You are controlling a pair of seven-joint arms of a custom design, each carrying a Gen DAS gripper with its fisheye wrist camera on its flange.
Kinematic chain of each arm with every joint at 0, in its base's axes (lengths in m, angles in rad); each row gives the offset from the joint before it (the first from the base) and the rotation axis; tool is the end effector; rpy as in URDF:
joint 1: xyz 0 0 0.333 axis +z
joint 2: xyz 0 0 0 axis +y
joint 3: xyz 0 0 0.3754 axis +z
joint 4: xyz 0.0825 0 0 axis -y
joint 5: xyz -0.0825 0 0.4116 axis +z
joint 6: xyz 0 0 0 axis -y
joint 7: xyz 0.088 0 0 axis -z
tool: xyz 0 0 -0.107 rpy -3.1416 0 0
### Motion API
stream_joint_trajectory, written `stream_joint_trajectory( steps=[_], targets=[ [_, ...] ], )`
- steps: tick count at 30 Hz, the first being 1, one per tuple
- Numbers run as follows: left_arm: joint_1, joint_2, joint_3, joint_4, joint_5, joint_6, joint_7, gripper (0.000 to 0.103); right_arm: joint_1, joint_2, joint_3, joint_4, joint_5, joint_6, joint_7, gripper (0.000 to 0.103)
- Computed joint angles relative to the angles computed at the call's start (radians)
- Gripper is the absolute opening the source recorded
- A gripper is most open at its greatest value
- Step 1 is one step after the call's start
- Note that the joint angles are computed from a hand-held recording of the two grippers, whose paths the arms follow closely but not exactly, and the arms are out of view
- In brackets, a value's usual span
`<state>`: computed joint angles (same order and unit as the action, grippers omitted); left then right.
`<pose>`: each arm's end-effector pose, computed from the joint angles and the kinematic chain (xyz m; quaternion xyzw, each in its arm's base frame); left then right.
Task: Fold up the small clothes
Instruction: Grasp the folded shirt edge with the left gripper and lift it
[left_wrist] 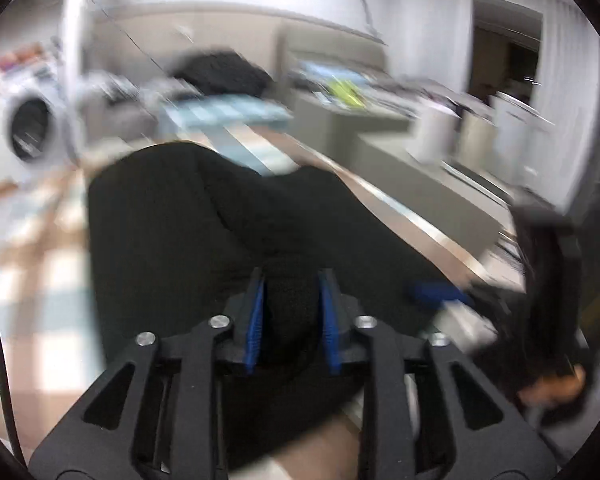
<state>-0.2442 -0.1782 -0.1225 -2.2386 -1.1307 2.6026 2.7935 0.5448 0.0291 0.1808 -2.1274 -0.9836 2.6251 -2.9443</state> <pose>0.5114 -0.1801 0.5393 -0.3603 0.8209 -0.4353 0.0829 0.4385 0.4142 0.4829 -0.5567 0.7385 -0.1949 0.3267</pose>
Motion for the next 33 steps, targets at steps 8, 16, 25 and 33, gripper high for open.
stream_joint_trajectory(
  steps=[8, 16, 25, 33],
  targets=[
    [0.045, -0.07, 0.058, -0.094, -0.054, -0.008, 0.01, 0.061, -0.023, -0.073, 0.015, -0.051, 0.006, 0.006, 0.012, 0.094],
    [0.127, -0.05, 0.11, -0.113, -0.044, 0.037, -0.006, 0.062, -0.105, -0.047, 0.003, -0.049, -0.181, 0.328, 0.308, 0.089],
    [0.137, -0.006, 0.079, -0.108, -0.062, 0.083, 0.011, 0.062, -0.083, 0.064, -0.022, 0.005, 0.275, 0.332, -0.145, 0.007],
    [0.141, 0.005, 0.063, -0.1, -0.019, 0.06, -0.012, 0.063, -0.015, -0.017, -0.03, -0.003, 0.107, 0.189, -0.037, 0.005]
  ],
)
